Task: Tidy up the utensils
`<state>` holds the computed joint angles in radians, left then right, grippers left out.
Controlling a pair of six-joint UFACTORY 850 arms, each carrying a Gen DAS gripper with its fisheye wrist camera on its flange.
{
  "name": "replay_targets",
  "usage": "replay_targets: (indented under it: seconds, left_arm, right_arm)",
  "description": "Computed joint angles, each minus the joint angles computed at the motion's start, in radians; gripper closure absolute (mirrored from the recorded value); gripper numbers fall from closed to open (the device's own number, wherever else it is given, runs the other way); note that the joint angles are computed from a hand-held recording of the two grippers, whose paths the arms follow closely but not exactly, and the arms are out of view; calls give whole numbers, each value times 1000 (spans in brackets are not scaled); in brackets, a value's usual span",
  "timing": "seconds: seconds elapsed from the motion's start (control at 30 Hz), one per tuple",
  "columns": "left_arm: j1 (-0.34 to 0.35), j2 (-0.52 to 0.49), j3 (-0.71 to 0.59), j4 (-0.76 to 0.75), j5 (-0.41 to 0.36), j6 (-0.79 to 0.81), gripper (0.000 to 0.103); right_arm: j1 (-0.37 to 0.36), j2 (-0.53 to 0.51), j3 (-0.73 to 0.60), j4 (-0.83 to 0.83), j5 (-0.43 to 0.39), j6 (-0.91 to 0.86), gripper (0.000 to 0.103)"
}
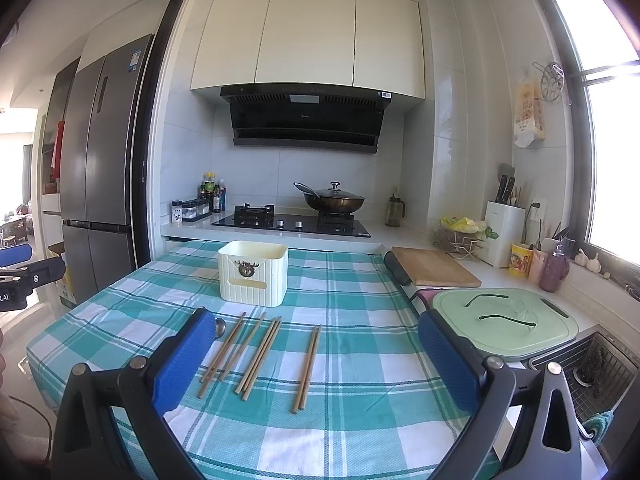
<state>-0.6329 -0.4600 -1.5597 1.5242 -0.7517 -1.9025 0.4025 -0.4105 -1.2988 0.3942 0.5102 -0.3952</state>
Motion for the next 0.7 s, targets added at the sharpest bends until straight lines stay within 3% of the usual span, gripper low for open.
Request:
replay_targets:
  seconds: [0.7]
  left_arm:
    - [3,4,14,75,0,-86,0]
  right_arm:
    - [0,1,-3,3,-6,-7,0]
